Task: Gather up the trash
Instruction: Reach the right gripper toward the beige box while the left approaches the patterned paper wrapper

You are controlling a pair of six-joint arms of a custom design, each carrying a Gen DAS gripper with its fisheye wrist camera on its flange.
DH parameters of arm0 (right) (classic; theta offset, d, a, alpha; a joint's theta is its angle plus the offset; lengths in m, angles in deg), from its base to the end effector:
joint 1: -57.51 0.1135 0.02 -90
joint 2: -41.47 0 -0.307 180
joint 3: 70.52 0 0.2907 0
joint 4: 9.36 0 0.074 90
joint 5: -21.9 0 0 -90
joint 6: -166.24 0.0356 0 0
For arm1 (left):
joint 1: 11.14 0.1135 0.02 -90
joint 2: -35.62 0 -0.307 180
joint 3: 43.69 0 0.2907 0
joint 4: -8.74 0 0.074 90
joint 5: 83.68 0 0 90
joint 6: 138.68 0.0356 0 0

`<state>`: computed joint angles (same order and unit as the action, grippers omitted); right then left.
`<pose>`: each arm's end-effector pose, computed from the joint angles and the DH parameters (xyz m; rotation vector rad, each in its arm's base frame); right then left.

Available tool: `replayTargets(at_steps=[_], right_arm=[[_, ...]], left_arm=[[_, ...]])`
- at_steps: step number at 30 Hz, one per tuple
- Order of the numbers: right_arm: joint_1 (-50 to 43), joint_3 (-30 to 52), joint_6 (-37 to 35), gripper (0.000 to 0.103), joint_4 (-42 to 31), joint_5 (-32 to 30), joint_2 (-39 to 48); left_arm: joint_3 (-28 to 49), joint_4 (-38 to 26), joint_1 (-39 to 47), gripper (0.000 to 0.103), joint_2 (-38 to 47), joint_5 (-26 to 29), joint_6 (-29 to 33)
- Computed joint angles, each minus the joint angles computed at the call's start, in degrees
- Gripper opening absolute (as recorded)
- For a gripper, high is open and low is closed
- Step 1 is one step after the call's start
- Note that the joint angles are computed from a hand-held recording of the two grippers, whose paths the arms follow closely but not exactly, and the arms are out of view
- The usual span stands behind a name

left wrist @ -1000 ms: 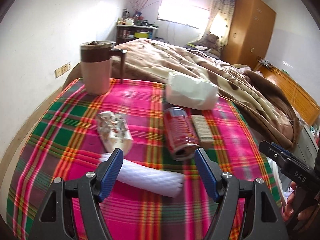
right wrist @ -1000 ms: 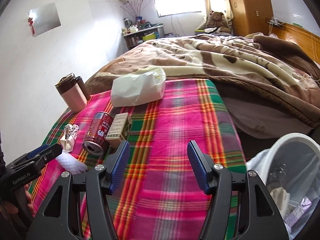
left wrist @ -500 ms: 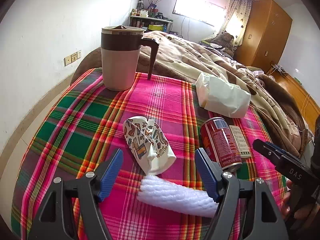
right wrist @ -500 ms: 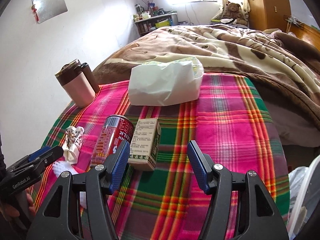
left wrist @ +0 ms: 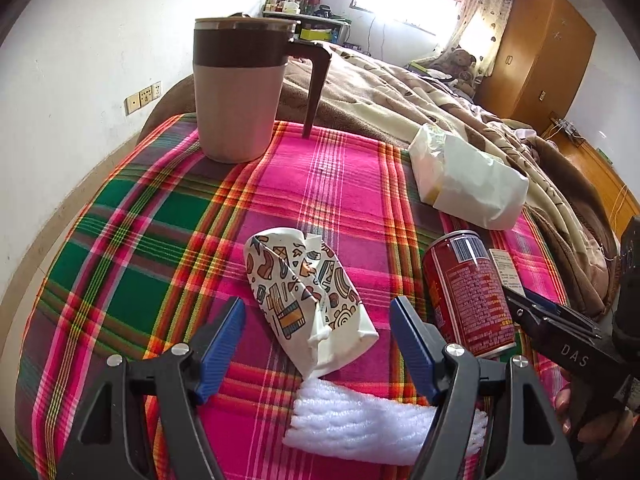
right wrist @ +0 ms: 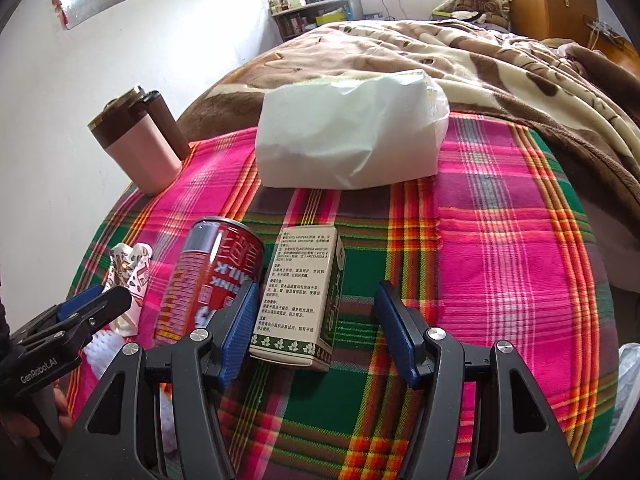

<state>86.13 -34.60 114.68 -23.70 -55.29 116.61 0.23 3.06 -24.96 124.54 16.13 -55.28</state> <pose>0.2066 0.1037 0.1390 0.3041 2.4670 0.2192 0.2791 -0.0749 0.1305 0.2312 2.4617 -0.3652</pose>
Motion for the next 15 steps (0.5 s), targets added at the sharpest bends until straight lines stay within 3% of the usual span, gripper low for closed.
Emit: replayTargets(at_steps=[12,15], right_arm=[[1.4,0.4,-0.3,0.061,-1.3,4.4,0.5],[1.5,0.3,-0.3,0.050,-1.5,4.8,0.4]], left_arm=[[1.3,1.0,-0.6,0.074,3.1,-1.6,-0.5],[1.2,1.4,-0.8,0.067,3.0,-2.4,-0.4]])
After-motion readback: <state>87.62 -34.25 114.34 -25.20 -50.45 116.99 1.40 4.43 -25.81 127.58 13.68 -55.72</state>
